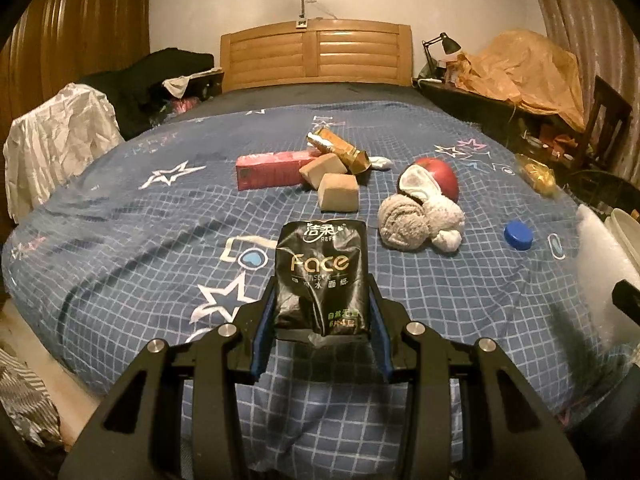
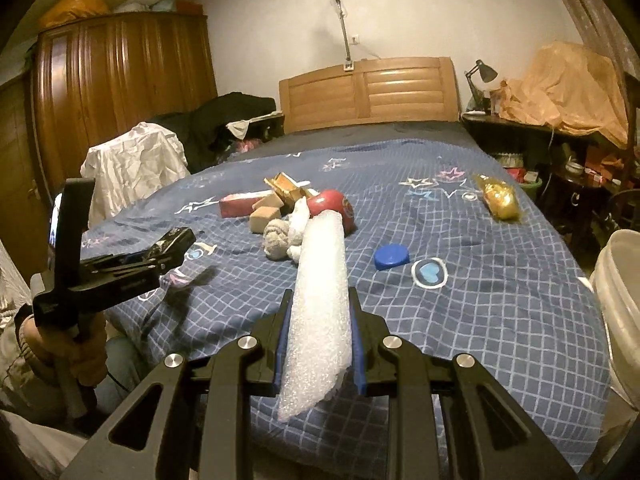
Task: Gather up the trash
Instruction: 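Carry the tissue pack and foam strip over the white bucket with both tools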
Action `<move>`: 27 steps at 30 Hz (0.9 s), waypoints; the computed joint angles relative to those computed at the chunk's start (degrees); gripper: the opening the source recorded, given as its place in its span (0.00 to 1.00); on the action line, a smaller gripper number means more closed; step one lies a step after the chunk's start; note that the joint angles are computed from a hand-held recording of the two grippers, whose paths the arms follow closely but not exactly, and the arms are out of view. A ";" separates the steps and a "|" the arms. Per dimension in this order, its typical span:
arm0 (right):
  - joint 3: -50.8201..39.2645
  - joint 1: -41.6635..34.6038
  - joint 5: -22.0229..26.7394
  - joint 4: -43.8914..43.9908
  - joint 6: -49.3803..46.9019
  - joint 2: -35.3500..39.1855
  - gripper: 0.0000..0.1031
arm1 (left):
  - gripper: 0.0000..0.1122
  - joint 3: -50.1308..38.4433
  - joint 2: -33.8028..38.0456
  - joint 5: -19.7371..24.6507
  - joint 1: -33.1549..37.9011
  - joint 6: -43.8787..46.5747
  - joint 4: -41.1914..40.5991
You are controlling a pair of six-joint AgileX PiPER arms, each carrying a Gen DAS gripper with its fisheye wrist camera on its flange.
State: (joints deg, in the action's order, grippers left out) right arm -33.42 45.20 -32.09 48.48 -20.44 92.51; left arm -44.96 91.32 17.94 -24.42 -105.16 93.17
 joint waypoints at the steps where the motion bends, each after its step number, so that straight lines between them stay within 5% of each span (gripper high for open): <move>1: 0.38 0.15 -0.30 0.84 -0.72 -0.68 0.26 | 0.35 -0.46 -0.10 0.52 -0.51 1.48 -1.50; 13: 5.50 -0.31 -4.03 12.81 -13.17 -12.41 0.26 | 0.35 -10.53 1.57 9.56 -11.64 12.58 -11.38; 27: 12.15 -4.45 -6.30 24.17 -26.32 -28.90 0.26 | 0.35 -22.48 7.37 14.83 -21.77 18.50 -14.14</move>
